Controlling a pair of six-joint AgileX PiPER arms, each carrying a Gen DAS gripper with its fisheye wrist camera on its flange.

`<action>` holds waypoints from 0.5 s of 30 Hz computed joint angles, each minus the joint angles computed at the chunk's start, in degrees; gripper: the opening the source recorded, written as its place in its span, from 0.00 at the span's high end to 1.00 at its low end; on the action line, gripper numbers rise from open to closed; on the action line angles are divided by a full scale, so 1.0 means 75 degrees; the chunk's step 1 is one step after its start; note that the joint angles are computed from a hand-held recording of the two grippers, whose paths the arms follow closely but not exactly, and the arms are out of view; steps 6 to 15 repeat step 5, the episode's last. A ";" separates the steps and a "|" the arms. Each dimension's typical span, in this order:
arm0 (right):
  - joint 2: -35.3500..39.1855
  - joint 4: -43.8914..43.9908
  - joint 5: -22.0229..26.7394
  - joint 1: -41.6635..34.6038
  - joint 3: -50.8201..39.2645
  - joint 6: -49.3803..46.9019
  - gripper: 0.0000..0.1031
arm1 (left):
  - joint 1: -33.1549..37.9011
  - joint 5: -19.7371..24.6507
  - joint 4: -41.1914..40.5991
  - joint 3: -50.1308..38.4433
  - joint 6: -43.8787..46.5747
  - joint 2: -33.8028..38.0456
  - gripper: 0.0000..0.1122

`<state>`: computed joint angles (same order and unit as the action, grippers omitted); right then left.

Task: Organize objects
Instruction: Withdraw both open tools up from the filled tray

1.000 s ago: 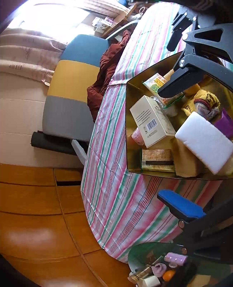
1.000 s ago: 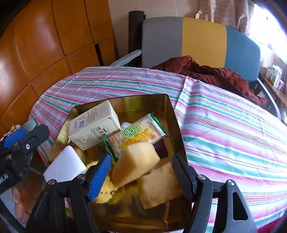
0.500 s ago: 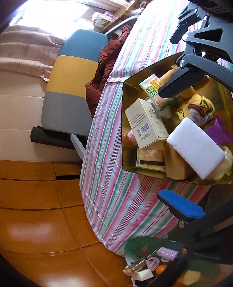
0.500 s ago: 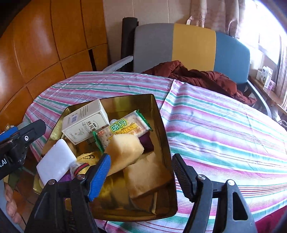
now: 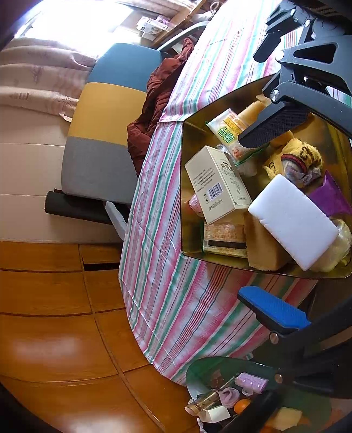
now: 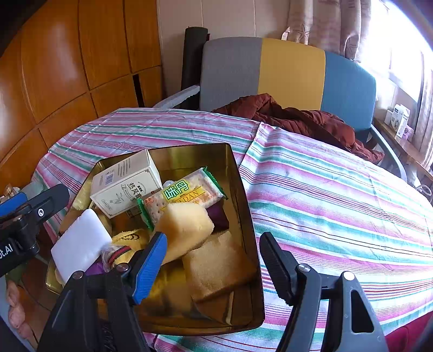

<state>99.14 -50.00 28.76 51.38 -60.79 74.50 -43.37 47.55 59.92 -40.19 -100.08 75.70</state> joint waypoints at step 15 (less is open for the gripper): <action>0.0016 -0.0026 0.0014 0.0026 0.0000 0.0010 0.30 | 0.0107 -0.0169 -0.0051 -0.0008 0.0160 0.0015 0.09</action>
